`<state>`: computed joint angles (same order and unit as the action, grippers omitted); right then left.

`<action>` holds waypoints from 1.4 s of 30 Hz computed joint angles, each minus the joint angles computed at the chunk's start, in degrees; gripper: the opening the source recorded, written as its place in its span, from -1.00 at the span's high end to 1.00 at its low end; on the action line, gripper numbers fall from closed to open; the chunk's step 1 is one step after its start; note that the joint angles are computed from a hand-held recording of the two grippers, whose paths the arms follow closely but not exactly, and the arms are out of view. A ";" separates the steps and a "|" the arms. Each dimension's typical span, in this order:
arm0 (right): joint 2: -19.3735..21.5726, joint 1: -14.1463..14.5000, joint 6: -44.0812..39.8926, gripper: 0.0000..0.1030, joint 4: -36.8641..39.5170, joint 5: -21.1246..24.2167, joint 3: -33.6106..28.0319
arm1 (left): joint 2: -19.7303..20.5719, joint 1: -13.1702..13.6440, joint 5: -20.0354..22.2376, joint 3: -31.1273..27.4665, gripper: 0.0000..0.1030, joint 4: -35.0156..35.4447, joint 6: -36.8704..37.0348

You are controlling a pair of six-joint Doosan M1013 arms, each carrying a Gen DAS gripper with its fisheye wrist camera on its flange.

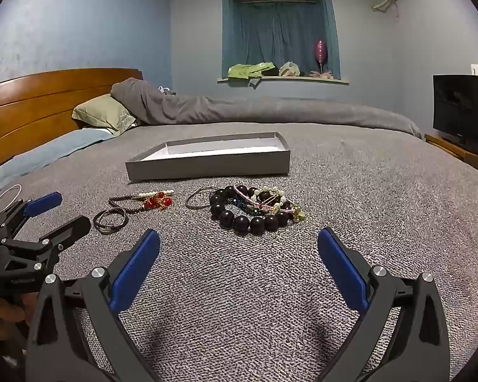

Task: Organize jewelry

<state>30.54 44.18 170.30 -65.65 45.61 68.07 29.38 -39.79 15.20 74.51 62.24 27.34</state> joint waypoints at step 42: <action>-0.04 0.12 -0.05 -0.90 -0.27 0.08 -0.05 | -0.39 0.26 -0.96 0.51 -0.93 0.31 -1.72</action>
